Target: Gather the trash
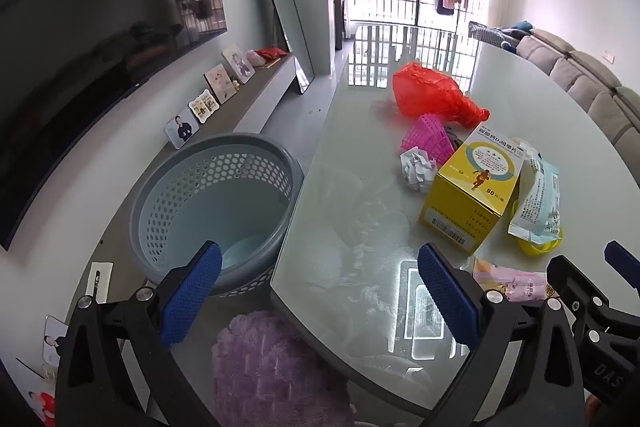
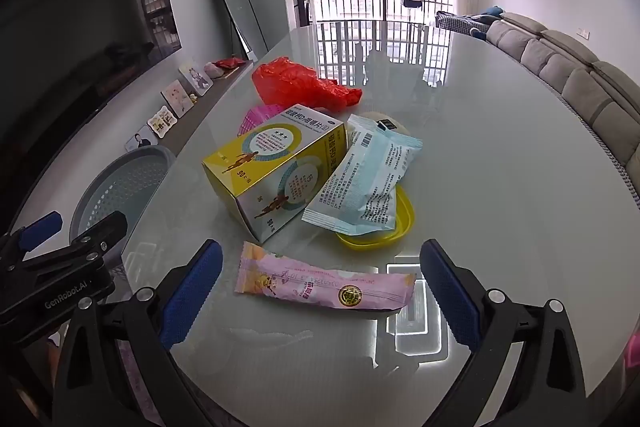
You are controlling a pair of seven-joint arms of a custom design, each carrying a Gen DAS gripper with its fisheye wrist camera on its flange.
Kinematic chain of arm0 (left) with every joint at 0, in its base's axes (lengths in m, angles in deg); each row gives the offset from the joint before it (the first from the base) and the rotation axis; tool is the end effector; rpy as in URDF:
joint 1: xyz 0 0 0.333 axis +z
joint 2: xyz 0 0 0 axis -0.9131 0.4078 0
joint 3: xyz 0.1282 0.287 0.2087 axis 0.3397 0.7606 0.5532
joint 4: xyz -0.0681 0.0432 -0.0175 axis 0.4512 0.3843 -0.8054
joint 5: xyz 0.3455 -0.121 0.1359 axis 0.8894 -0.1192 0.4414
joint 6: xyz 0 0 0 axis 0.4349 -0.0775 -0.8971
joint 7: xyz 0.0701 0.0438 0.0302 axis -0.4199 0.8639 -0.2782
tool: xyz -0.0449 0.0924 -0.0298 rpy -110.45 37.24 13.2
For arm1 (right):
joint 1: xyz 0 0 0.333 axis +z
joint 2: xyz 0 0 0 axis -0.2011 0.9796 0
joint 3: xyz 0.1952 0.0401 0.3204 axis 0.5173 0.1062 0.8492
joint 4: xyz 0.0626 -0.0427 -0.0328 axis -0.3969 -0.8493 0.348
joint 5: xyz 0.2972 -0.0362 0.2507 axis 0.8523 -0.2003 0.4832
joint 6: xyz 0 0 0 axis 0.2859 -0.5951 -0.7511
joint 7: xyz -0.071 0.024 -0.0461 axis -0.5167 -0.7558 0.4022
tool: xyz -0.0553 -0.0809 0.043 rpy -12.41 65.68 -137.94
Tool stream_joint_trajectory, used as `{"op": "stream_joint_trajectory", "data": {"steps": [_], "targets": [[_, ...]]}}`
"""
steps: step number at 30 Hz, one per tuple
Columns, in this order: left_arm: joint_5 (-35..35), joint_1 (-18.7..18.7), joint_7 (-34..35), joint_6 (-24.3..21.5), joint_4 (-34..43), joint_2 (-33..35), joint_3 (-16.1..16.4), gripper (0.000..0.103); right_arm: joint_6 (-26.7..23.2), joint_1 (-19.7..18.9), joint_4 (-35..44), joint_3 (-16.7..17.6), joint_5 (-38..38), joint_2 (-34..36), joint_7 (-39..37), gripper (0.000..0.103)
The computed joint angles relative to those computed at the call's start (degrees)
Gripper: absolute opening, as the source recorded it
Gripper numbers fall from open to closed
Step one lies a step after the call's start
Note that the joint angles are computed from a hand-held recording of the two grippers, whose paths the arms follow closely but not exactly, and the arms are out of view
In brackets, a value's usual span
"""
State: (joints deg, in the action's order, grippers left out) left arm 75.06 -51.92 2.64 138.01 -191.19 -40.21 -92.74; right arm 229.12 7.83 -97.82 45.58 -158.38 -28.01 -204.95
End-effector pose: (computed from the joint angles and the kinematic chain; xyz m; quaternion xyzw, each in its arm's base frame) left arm 0.5778 -0.1034 0.3935 -0.5011 0.7738 -0.3067 0.2368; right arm 0.4834 0.2228 0.3920 -0.4655 0.7907 -0.3324 0.2183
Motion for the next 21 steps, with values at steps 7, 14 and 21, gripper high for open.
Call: {"op": "stream_joint_trajectory", "data": {"steps": [7, 14, 21], "targets": [[-0.45, 2.04, 0.69, -0.81, -0.2, -0.2, -2.26, 0.097, 0.01, -0.01, -0.03, -0.01, -0.07, -0.02, 0.07, 0.095], [-0.81, 0.75, 0.55, 0.15, -0.24, -0.11, -0.67, 0.097, -1.59, 0.92, -0.03, 0.92, 1.77, -1.3, -1.44, 0.095], [1.83, 2.2, -1.83, 1.3, -0.99, -1.13, -1.16, 0.097, -2.36, 1.21, -0.39, 1.26, 0.87, -1.81, -0.42, 0.095]]}}
